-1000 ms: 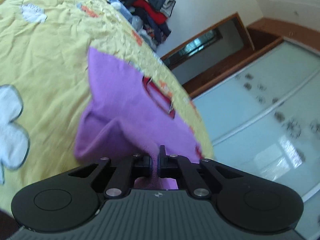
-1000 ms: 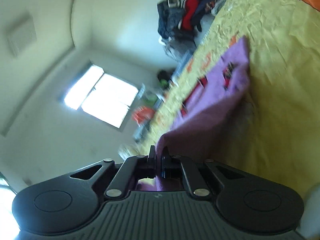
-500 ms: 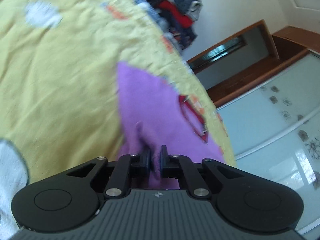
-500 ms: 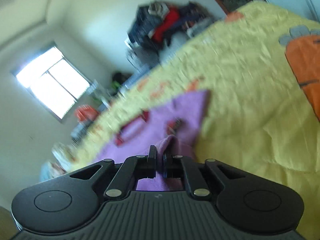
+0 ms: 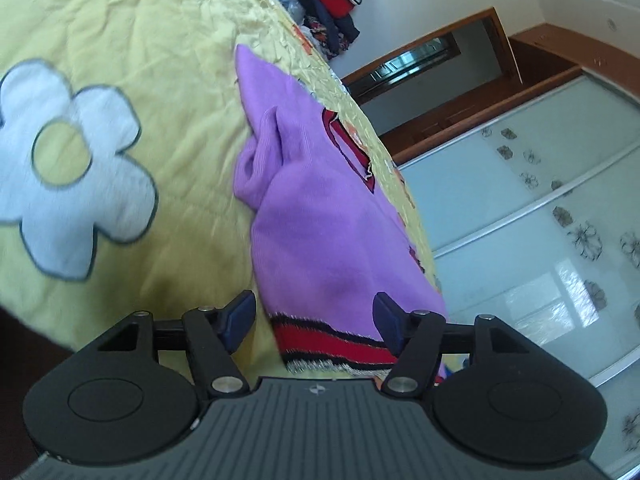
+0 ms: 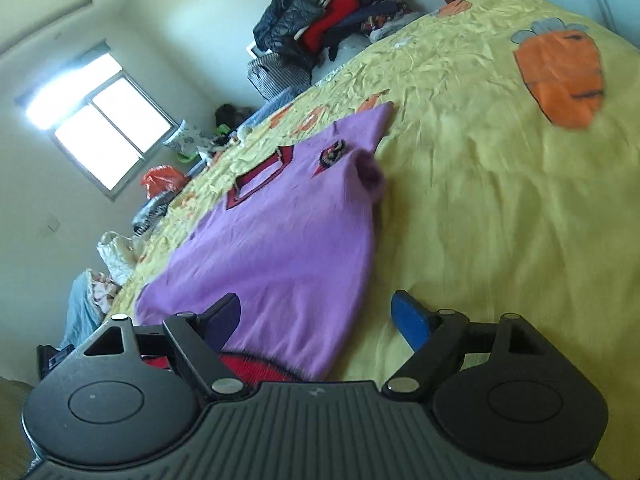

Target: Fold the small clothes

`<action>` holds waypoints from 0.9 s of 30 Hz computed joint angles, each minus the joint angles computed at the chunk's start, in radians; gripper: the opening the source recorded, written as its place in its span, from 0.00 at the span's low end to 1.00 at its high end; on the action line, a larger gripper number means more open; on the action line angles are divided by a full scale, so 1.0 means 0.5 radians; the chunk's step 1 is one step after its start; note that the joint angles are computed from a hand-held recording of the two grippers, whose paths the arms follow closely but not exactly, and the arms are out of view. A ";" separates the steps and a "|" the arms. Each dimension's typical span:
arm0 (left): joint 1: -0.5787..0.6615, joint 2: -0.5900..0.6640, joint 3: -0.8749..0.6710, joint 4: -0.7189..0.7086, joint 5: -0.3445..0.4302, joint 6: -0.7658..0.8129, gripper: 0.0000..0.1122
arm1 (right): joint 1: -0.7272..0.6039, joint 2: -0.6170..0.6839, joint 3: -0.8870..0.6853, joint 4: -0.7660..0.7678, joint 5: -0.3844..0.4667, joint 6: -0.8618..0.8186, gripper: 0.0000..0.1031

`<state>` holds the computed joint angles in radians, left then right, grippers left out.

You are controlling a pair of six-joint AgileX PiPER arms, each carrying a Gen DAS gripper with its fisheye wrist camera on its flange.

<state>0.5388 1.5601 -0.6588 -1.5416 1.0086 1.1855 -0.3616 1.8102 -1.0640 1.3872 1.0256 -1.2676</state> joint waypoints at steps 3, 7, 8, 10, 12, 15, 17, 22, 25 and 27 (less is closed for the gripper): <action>0.017 0.091 0.003 -0.045 0.117 0.012 0.54 | -0.039 -0.060 0.132 0.059 0.060 -0.118 0.80; -0.051 0.195 -0.022 -0.112 0.172 -0.040 0.48 | 0.014 -0.136 0.194 0.035 -0.013 -0.184 0.80; -0.076 0.186 -0.013 -0.111 0.125 -0.058 0.34 | 0.024 -0.140 0.180 0.010 -0.023 -0.154 0.82; -0.107 0.201 -0.004 -0.122 0.087 -0.048 0.17 | -0.014 -0.085 0.120 -0.038 0.075 -0.052 0.85; -0.131 0.222 0.004 -0.132 0.044 -0.045 0.05 | -0.044 -0.011 0.045 -0.058 0.170 0.038 0.89; -0.130 0.283 0.017 -0.211 0.069 0.041 0.05 | -0.002 -0.087 0.086 -0.071 0.050 0.057 0.89; -0.131 0.294 0.015 -0.221 0.074 0.056 0.05 | 0.053 -0.144 0.154 -0.033 -0.056 -0.084 0.89; -0.142 0.268 0.001 -0.188 0.031 0.029 0.05 | 0.094 -0.189 0.240 0.021 -0.067 -0.170 0.89; -0.153 0.277 0.001 -0.213 0.030 0.027 0.05 | 0.083 -0.193 0.334 0.153 -0.042 -0.345 0.87; -0.161 0.280 0.011 -0.240 0.026 0.041 0.05 | 0.083 -0.122 0.297 0.111 -0.002 -0.262 0.42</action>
<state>0.4585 1.7001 -0.6535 -1.6618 1.0216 1.2060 -0.3200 1.7491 -0.9156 1.4425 1.0248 -1.3986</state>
